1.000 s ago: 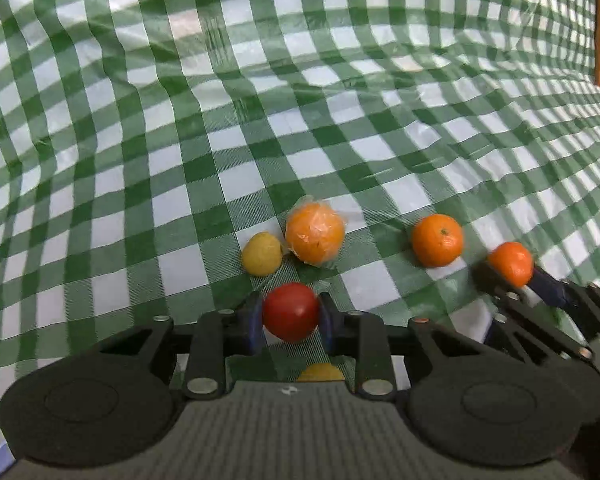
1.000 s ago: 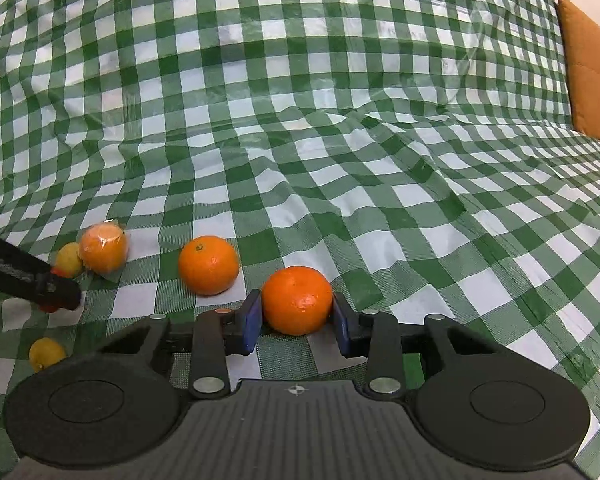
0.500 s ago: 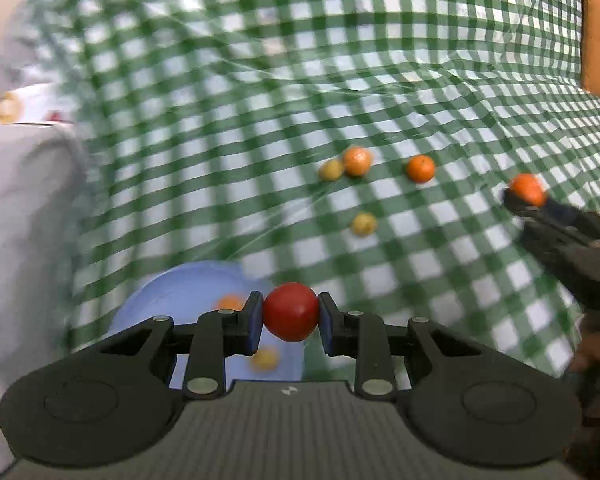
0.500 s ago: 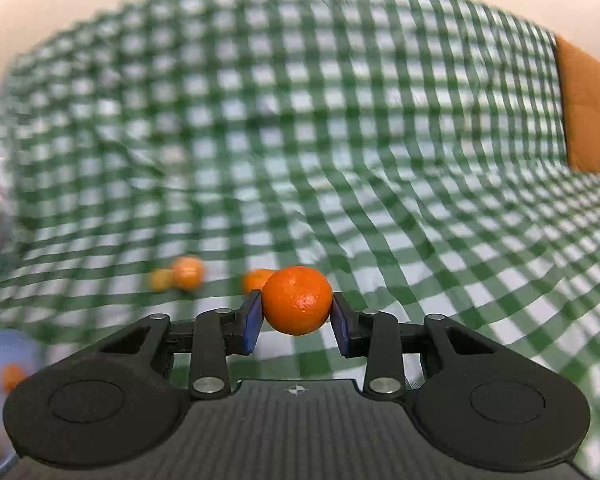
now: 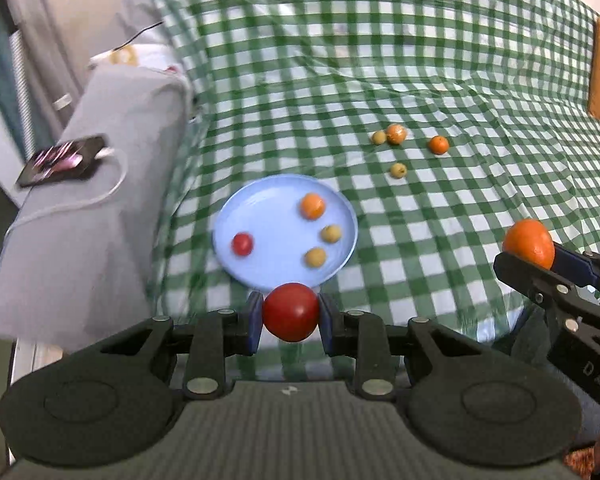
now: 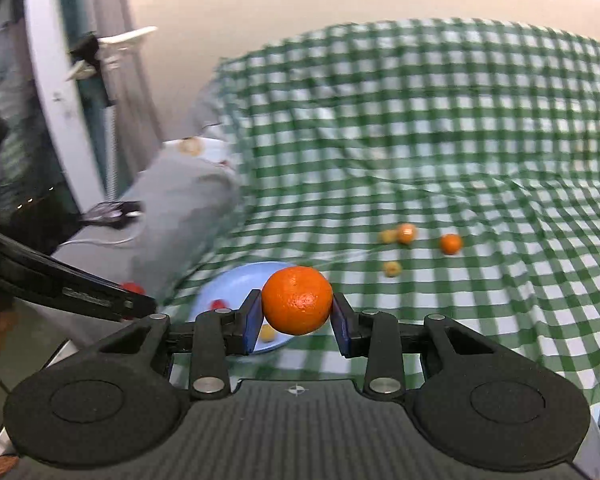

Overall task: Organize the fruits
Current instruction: 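Carry the red tomato and orange mandarin over the blue plate with both tools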

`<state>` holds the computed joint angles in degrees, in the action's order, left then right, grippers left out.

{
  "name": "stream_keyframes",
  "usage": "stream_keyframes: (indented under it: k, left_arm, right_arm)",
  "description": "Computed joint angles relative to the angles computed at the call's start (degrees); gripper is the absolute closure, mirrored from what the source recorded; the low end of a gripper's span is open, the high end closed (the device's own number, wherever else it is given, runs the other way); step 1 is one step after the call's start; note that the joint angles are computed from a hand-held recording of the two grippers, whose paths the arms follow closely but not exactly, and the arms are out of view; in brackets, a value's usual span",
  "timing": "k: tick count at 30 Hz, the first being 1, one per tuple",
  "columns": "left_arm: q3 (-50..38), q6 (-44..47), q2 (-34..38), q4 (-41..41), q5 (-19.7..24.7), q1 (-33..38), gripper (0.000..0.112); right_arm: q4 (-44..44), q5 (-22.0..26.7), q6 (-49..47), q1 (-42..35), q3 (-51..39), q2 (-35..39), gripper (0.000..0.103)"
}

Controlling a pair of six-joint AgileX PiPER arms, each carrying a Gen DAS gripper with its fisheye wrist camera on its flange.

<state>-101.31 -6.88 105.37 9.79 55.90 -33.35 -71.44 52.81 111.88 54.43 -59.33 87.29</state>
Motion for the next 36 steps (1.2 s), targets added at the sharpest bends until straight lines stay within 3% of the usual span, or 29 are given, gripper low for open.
stream_keyframes:
  k: [7,13,22,36]
  left_arm:
    - [15.31,-2.33,-10.99,-0.91,-5.66,2.31,0.08]
    - [19.38,-2.12,-14.3,-1.99,-8.76,2.64,0.08]
    - [20.88,0.01,-15.68,-4.53,-10.57,4.16,0.08]
    - [21.2,1.4,-15.65,-5.65,-11.28,5.33,0.08]
  right_arm:
    - [2.92,7.89,-8.2,7.63,-7.03,2.71,0.065]
    - [3.93,11.16,-10.66,9.91,-9.85,4.06,0.065]
    - [5.16,12.25,-13.92,9.92,-12.38,5.71,0.065]
    - [6.83,9.72,-17.12,8.11,-13.37,6.75,0.065]
